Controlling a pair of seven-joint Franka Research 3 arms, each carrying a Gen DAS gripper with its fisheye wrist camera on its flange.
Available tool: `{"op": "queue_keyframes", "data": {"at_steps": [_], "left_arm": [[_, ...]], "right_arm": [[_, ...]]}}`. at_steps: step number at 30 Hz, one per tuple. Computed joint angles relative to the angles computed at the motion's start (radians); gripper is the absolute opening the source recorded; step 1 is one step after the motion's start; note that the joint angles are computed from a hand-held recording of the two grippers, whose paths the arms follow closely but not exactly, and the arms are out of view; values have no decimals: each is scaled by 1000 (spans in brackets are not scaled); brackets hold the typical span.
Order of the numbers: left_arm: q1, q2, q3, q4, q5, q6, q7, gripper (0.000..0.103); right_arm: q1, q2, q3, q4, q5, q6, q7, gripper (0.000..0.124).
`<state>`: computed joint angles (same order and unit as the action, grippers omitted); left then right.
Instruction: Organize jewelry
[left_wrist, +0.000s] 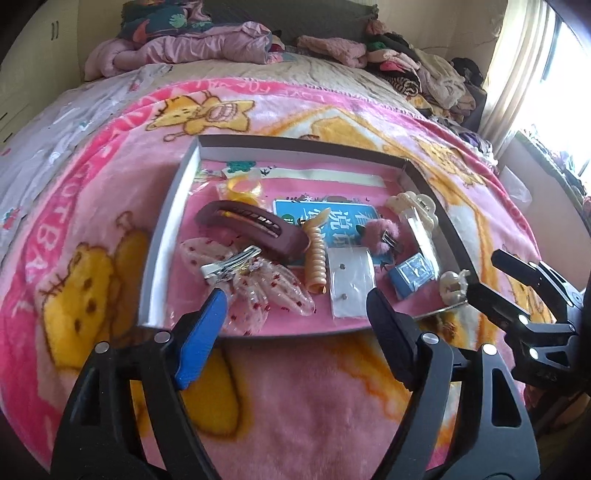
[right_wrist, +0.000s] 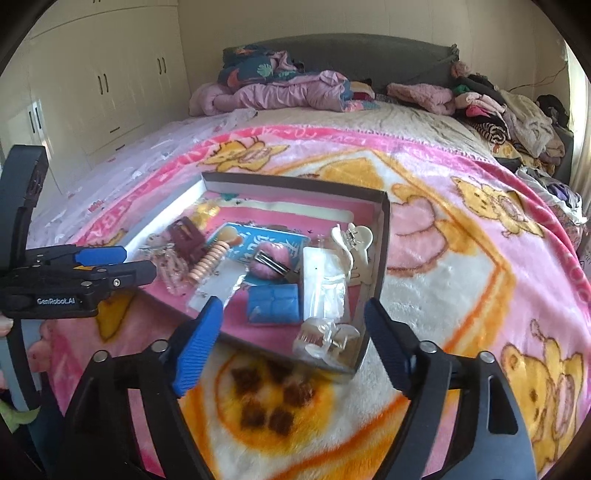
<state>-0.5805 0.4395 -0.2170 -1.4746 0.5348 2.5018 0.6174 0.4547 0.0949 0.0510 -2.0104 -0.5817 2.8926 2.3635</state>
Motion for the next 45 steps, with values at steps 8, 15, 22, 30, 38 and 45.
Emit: {"op": "queue_keyframes", "data": {"at_steps": [8, 15, 22, 30, 38, 45], "left_arm": [[1, -110, -7, -132, 48, 45, -79, 79], [7, -199, -29, -237, 114, 57, -150, 91], [17, -269, -58, -323, 174, 64, -215, 91], [25, -315, -86, -381, 217, 64, -271, 91], [29, -334, -103, -407, 235, 64, -299, 91], [28, -338, -107, -412, 246, 61, -317, 91]], "right_arm": [[-21, -101, 45, -73, -149, -5, 160, 94], [-70, -172, 118, -126, -220, -26, 254, 96], [-103, -231, 180, -184, -234, -36, 312, 96], [-139, -287, 238, -239, -235, -34, 370, 96], [-166, -313, 275, -262, -229, -34, 387, 96], [-185, -328, 294, -274, -231, -30, 403, 96]]}}
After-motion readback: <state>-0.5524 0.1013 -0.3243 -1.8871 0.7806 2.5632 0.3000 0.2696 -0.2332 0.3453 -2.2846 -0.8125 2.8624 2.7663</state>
